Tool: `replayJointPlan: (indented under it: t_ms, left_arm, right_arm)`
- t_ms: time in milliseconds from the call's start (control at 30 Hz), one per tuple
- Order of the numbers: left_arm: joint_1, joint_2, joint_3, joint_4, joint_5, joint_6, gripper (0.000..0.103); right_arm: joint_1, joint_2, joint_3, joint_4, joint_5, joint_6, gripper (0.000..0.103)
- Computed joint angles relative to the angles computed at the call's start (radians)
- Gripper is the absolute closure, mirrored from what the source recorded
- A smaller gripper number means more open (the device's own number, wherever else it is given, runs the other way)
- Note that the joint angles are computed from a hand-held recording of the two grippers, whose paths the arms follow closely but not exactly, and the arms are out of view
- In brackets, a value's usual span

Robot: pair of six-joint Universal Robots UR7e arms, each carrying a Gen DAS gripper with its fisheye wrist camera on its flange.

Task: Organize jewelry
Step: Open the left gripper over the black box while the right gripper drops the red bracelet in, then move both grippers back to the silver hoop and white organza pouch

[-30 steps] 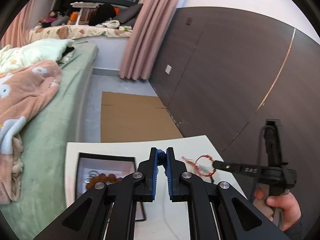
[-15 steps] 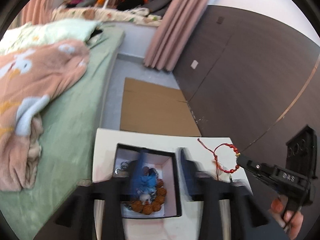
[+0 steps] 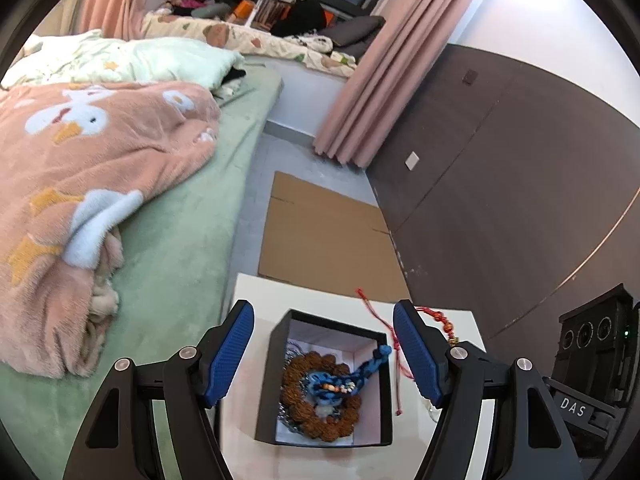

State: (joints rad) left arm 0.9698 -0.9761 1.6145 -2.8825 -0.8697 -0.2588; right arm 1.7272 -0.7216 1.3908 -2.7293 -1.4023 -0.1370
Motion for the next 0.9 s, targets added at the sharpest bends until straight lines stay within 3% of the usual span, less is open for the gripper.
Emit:
replayJointPlan:
  t_ms: [67,133,233,533,700,900]
  left_arm:
    - [-0.003,-0.001,0.004,-0.013,0.009,0.008,0.03]
    - [-0.003,-0.001,0.006,-0.02,0.012,0.013,0.03]
    - [-0.003,0.002,0.004,-0.017,0.003,0.018,0.03]
    - [-0.015,0.024,-0.005,-0.019,-0.015,0.036,0.03]
    - [-0.027,0.046,-0.012,-0.014,-0.03,0.056,0.03]
    - [-0.042,0.081,-0.03,-0.002,-0.052,0.073,0.03]
  right_arm:
    - [0.008,0.017,-0.016,0.008,-0.016,0.006,0.089]
    - [0.017,0.038,-0.052,0.057,-0.084,0.03,0.043]
    - [0.019,0.03,-0.035,0.018,-0.143,0.048,0.041]
    - [-0.004,-0.044,0.023,-0.023,-0.182,0.071,0.041]
    - [-0.014,-0.089,0.05,-0.03,-0.246,0.089,0.041]
    - [-0.033,-0.148,0.092,-0.046,-0.321,0.108,0.033]
